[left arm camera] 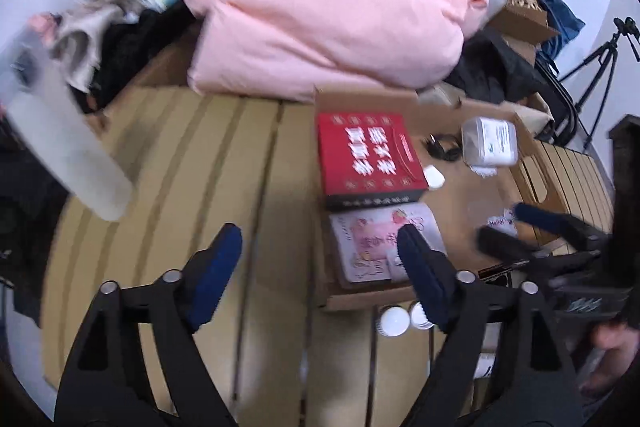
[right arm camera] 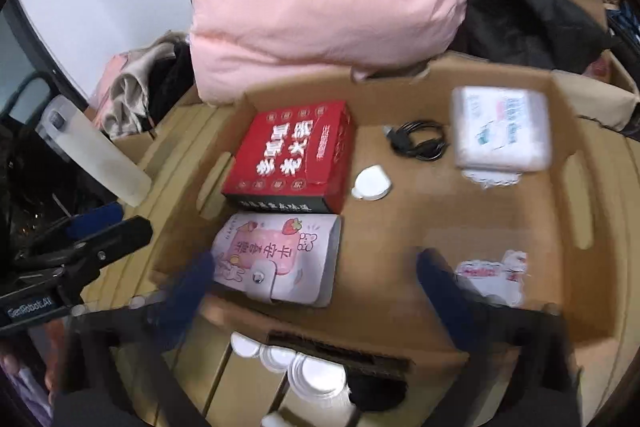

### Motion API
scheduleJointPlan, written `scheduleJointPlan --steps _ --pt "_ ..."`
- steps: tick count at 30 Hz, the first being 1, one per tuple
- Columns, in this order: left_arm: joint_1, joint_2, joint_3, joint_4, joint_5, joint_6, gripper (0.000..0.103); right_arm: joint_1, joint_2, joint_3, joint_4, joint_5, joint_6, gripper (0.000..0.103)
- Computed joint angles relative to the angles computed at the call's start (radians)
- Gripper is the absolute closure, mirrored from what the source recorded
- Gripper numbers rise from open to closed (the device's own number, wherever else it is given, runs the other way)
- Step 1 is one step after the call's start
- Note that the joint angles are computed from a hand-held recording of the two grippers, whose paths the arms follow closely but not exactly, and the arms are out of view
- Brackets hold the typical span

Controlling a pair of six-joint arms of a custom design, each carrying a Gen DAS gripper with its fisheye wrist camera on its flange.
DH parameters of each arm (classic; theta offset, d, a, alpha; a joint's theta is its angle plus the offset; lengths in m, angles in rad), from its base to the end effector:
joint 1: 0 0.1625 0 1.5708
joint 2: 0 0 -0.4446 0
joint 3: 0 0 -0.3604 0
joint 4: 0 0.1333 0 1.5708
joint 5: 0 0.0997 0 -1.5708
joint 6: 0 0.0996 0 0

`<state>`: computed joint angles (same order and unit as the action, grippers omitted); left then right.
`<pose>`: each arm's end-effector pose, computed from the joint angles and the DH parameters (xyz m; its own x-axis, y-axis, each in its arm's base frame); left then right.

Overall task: Organize objects
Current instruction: 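Lift the card pack into the cardboard tray and release it, then pull both tools back from the tray above the table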

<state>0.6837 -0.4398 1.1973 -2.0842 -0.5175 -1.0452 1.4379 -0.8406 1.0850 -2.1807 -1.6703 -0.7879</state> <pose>-0.4418 -0.6435 0.0323 -0.7258 -0.2712 -0.6322 0.2480 0.7540 -0.6082 0.0197 -0.7843 0.3496 -0.7801 -0.5384 0.3188 -0.6085 0.7714 -0.1863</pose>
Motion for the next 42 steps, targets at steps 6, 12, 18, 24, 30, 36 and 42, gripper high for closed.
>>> scheduleJointPlan --steps 6,12,18,24,30,36,42 --pt "-0.105 -0.090 0.056 0.214 0.074 -0.209 0.007 -0.004 -0.150 0.036 0.001 0.007 -0.093 0.000" --pt "-0.250 -0.126 0.032 0.542 0.058 -0.473 0.000 -0.028 -0.357 0.113 0.048 0.043 -0.154 0.000" --pt "-0.437 -0.077 0.000 0.856 0.014 -0.710 0.000 -0.114 -0.644 0.299 0.065 0.155 -0.343 0.000" --pt "-0.574 -0.077 0.101 0.796 -0.034 -0.754 0.000 -0.292 -0.907 0.473 0.176 0.311 -0.557 0.000" --pt "-0.630 -0.073 0.157 0.724 -0.079 -0.836 0.000 -0.459 -1.047 0.570 0.305 0.407 -0.698 0.000" --pt "-0.626 -0.071 0.147 0.758 -0.120 -0.883 0.000 -0.467 -1.073 0.666 0.183 0.365 -0.685 0.000" --pt "-0.625 -0.079 0.184 0.691 -0.142 -0.855 0.000 -0.506 -1.083 0.676 0.177 0.438 -0.699 0.000"
